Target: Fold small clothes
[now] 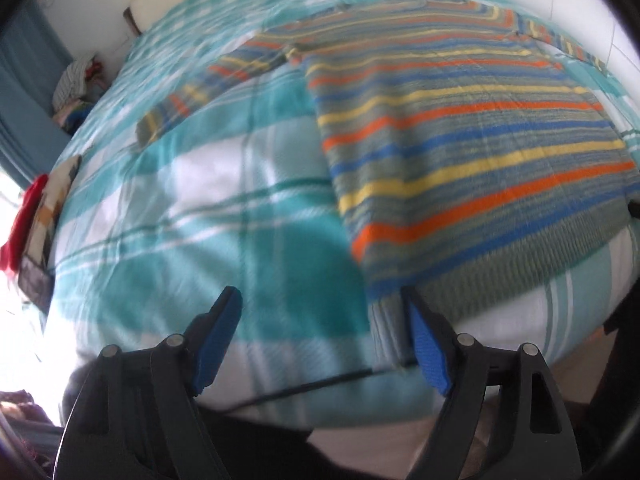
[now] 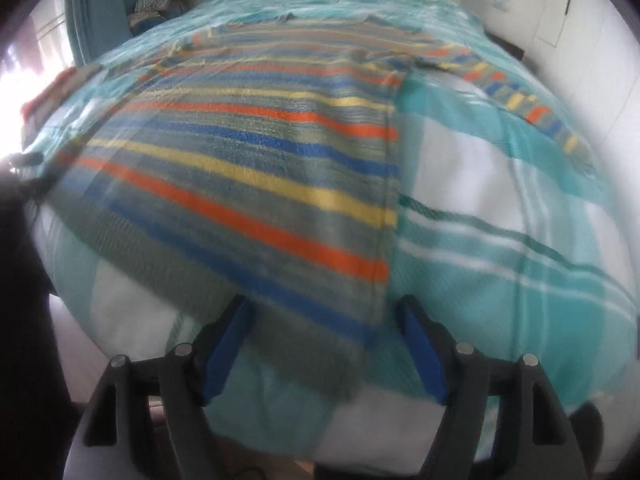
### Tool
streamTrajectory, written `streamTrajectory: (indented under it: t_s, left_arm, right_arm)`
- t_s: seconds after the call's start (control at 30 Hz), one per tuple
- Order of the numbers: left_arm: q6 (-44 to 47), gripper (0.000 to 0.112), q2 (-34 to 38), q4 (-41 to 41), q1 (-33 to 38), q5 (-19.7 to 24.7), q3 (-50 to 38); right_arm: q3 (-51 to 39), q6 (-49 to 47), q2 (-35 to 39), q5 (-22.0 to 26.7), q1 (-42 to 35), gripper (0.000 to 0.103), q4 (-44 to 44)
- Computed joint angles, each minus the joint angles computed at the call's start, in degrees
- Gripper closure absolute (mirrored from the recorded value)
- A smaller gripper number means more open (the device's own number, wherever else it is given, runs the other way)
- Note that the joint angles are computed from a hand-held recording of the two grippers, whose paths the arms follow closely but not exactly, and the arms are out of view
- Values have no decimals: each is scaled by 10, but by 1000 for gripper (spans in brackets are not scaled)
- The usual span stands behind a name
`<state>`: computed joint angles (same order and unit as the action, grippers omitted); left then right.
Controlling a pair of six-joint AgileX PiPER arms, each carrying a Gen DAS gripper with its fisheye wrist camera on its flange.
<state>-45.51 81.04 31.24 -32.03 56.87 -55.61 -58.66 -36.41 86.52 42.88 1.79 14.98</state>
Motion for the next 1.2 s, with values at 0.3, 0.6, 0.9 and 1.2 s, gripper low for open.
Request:
streamTrajectory:
  t_s: [0.3, 0.6, 0.9, 1.2]
  left_arm:
    - [-1, 21, -114, -12, 22, -14, -54]
    - [-111, 16, -104, 23, -21, -58, -89]
    - [-89, 14, -57, 14, -11, -81, -104]
    - [70, 14, 53, -165, 151, -211, -166]
  right_arm:
    - [-47, 77, -91, 70, -52, 28, -43]
    - [-69, 62, -113, 23, -6, 27, 72]
    - [-28, 36, -110, -10, -20, 27, 137]
    - [-118, 106, -4, -82, 10, 26, 66]
